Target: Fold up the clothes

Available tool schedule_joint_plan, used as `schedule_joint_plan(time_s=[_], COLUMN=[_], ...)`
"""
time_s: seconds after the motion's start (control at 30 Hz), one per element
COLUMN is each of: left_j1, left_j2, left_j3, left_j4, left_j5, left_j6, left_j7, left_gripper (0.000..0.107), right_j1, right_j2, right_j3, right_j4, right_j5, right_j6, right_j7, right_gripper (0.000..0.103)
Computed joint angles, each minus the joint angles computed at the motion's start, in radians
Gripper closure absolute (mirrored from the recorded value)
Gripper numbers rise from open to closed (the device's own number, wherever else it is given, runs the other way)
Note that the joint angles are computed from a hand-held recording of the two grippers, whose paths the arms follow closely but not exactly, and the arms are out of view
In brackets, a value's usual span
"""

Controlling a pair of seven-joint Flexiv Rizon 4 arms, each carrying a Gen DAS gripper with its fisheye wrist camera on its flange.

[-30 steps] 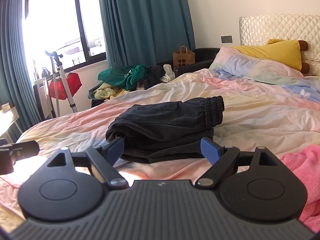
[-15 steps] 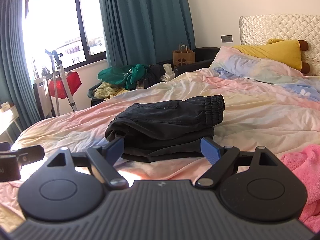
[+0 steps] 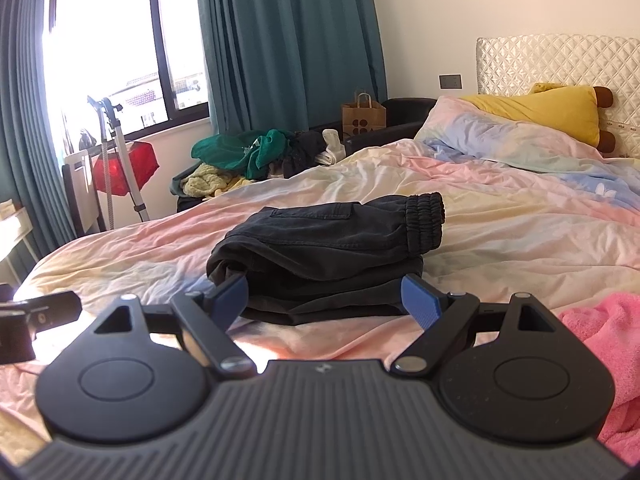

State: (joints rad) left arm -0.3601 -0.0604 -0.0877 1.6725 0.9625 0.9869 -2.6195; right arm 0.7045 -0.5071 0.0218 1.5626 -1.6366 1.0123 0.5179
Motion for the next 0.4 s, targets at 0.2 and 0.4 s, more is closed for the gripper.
schedule_joint_plan(time_s=[0.2, 0.4], left_j1=[0.001, 0.001], left_j2=[0.008, 0.015], left_j3=[-0.002, -0.010], left_j4=[0.007, 0.010], left_j5=[-0.002, 0.006], left_j6=[-0.002, -0.013], left_j7=[-0.005, -0.011], left_gripper=[0.004, 0.004], right_j1=[-0.004, -0.007], right_j2=[0.007, 0.009], right_j3=[0.001, 0.006], right_j4=[0.008, 0.011], right_j5=[-0.018, -0.025], right_j6=[-0.002, -0.006], right_j7=[0.023, 0.026], right_gripper=[0.018, 0.018])
